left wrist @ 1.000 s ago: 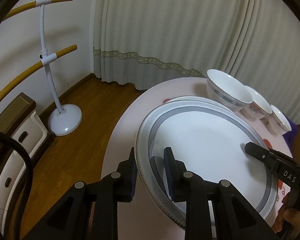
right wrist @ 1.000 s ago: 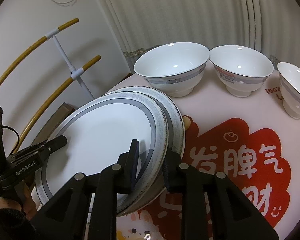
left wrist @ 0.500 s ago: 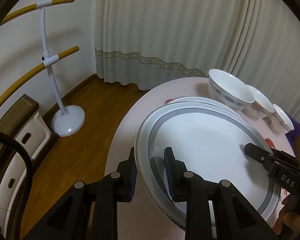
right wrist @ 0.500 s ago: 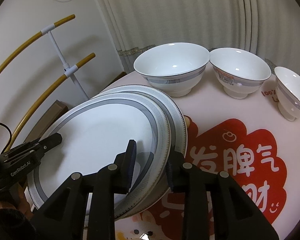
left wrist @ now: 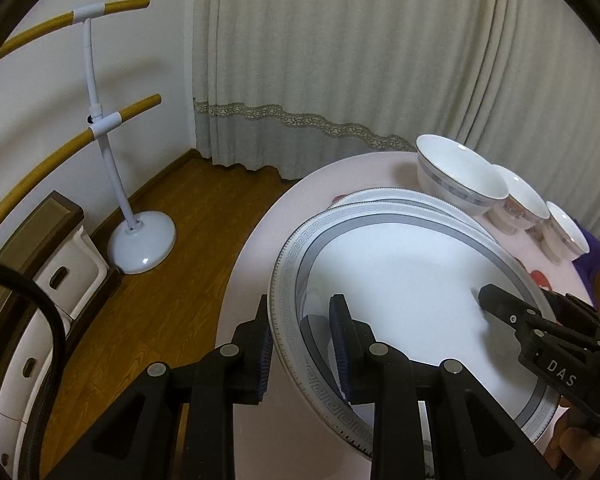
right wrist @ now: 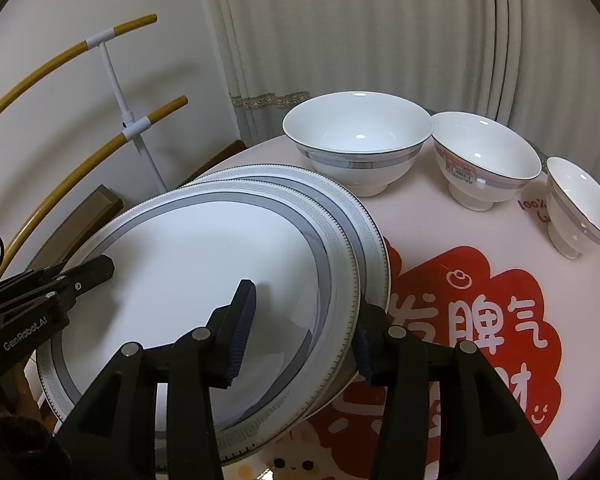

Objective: Organize plates and bowls
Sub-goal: 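Lower the held plate onto the plate stack with both grippers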

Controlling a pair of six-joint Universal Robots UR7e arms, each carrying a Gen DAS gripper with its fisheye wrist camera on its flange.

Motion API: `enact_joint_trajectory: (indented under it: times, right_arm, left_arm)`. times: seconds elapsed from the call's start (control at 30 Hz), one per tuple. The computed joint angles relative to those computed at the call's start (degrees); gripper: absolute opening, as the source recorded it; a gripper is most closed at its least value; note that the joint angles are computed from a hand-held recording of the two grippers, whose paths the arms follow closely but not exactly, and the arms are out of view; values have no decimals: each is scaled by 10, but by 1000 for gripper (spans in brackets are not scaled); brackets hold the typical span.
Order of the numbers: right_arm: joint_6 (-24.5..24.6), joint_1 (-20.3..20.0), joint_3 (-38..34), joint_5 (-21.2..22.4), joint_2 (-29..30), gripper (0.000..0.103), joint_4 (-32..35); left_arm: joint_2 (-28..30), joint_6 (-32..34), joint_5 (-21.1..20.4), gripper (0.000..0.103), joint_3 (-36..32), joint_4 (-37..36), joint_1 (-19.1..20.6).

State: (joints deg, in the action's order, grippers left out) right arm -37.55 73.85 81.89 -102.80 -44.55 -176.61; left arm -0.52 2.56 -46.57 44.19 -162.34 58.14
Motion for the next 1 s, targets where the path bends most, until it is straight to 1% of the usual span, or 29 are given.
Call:
enact_joint_trajectory:
  times: [0.17, 0.5, 0.7, 0.83, 0.87, 0.9, 0.93, 0.97, 1.0]
  right_arm:
    - [-1, 4, 3, -13, 3, 50, -13]
    - [-4, 10, 7, -30, 1, 54, -11]
    - [-10, 13, 6, -42, 3, 57, -14]
    - [-16, 16, 10, -56, 4, 59, -26]
    - [-19, 17, 12, -59, 4, 61, -30]
    - [-28, 18, 13, -67, 6, 63, -37]
    - [-37, 20, 14, -75, 7, 68, -41]
    - [-48, 23, 17, -80, 8, 76, -45]
    - [-59, 25, 19, -89, 11, 78, -54]
  left_arm:
    - [-10, -2, -2, 23, 18, -6, -2]
    - [-23, -15, 7, 24, 42, -7, -7]
    - [-24, -32, 16, 24, 40, 14, -12]
    - [-25, -36, 16, 23, 42, 13, -14]
    - [-25, -34, 16, 23, 44, 11, -15]
    - [-28, -31, 6, 24, 48, 9, -16]
    - [-29, -33, 8, 24, 51, 10, -17]
    - [-27, -33, 15, 24, 49, 11, -19]
    - [-24, -30, 18, 25, 46, 9, -20]
